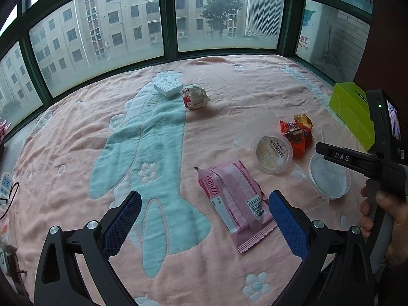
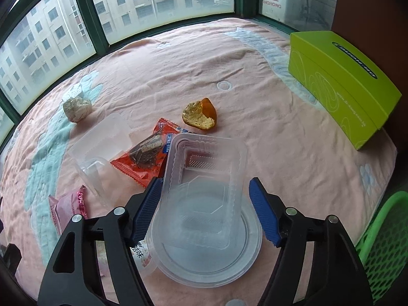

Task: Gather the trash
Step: 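Grasp the clear plastic food tray with the right gripper, then drop the clear tray into the green basket with the right gripper while the left grasps the clear cup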

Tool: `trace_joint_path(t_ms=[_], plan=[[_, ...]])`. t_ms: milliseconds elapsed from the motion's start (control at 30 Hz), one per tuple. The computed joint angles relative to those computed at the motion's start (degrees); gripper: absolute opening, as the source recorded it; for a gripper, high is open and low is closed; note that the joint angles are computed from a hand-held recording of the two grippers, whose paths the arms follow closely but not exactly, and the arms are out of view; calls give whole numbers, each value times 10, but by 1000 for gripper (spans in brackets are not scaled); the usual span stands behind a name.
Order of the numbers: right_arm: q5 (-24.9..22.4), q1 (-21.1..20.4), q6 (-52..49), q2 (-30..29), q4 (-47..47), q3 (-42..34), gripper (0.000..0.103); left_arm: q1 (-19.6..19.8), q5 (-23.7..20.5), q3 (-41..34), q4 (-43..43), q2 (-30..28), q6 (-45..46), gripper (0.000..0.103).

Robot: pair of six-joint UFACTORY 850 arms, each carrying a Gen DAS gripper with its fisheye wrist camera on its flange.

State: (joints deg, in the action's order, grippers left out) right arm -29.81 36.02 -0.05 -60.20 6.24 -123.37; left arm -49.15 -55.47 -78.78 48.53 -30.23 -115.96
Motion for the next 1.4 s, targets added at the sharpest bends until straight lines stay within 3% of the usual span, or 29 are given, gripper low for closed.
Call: trace_joint_path(t_ms=[433, 633, 867, 967, 1167, 1400], plan=[[72, -14, -47, 78, 49, 102, 60, -1, 87, -46, -3, -35, 45, 97], [121, -25, -69, 139, 66, 186, 60, 0, 127, -87, -32, -72, 76, 96], [197, -37, -18, 221, 14, 306, 60, 8, 146, -127, -61, -105, 85, 93], [220, -42, 61, 249, -64, 347, 60, 13, 146, -143, -69, -116, 90, 86], [242, -51, 350, 290, -344, 414, 60, 21, 156, -160, -92, -131, 100, 83], [236, -71, 501, 315, -473, 462, 60, 27, 197, -148, -100, -130, 85, 68]])
